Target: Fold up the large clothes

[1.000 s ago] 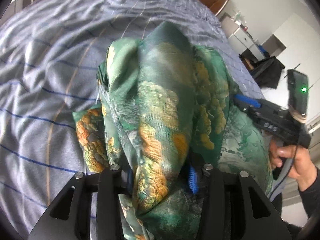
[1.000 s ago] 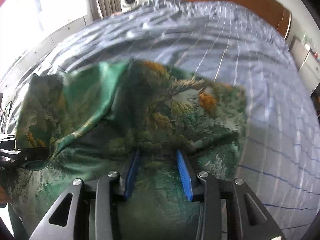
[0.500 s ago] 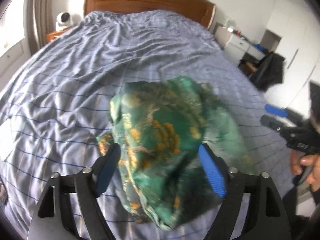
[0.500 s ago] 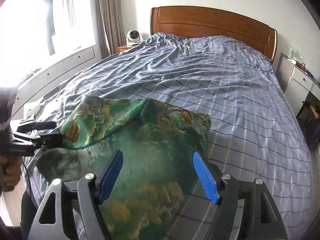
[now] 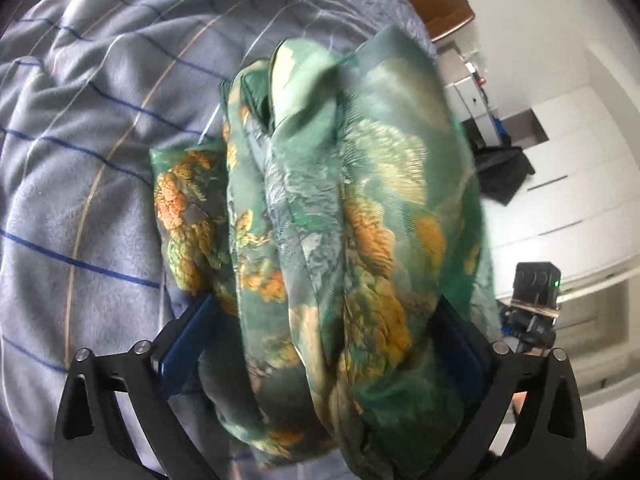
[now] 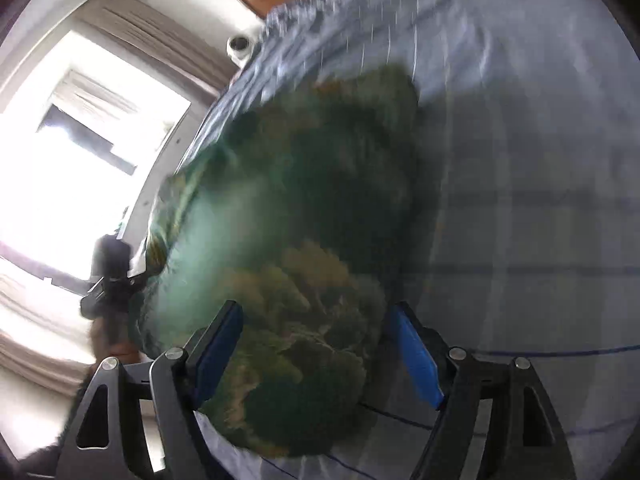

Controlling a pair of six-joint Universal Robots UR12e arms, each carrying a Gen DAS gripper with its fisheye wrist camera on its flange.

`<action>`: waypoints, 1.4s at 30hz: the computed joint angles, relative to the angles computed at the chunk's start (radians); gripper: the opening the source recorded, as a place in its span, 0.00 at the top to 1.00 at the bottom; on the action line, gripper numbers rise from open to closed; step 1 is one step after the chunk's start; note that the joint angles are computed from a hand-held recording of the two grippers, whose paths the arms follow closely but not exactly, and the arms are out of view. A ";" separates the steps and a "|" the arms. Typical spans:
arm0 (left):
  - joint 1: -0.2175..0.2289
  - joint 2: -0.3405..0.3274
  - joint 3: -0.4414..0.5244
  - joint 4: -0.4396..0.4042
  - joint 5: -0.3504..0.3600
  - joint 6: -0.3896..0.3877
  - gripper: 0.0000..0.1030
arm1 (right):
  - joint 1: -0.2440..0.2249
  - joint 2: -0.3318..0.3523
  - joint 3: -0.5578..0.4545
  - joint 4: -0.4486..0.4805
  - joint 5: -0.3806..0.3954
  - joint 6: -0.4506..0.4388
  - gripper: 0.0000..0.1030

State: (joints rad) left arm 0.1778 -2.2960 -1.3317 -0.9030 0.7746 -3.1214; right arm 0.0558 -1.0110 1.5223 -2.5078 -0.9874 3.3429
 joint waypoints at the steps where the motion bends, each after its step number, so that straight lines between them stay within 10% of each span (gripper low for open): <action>1: -0.004 -0.002 0.000 0.000 0.011 0.009 0.00 | -0.002 0.017 -0.001 -0.011 0.037 0.016 0.14; 7: -0.033 -0.014 0.028 -0.004 0.091 0.006 0.00 | 0.010 0.073 -0.032 -0.060 0.084 0.054 0.13; 11: -0.044 0.011 0.020 0.029 0.093 0.007 0.53 | 0.058 0.041 -0.024 -0.114 -0.070 -0.100 0.27; 13: -0.047 0.032 0.019 0.045 0.088 0.026 0.62 | 0.069 0.025 -0.011 -0.165 -0.091 -0.135 0.33; 20: -0.065 0.012 0.147 0.103 0.069 0.036 0.62 | 0.045 0.037 -0.067 -0.345 -0.005 -0.092 0.35; 25: -0.085 -0.083 0.313 0.127 0.089 -0.021 0.61 | 0.028 0.102 -0.194 -0.344 -0.012 -0.113 0.35; 31: -0.118 -0.128 0.305 0.161 0.288 -0.035 0.20 | -0.007 0.184 -0.308 -0.199 -0.019 -0.057 0.19; 35: -0.133 -0.063 0.151 0.376 0.423 -0.025 0.14 | -0.001 0.176 -0.261 -0.167 -0.237 -0.064 0.04; 42: -0.221 0.083 -0.089 0.828 0.837 -0.002 0.00 | 0.097 0.062 -0.083 -0.444 -0.672 -0.337 0.04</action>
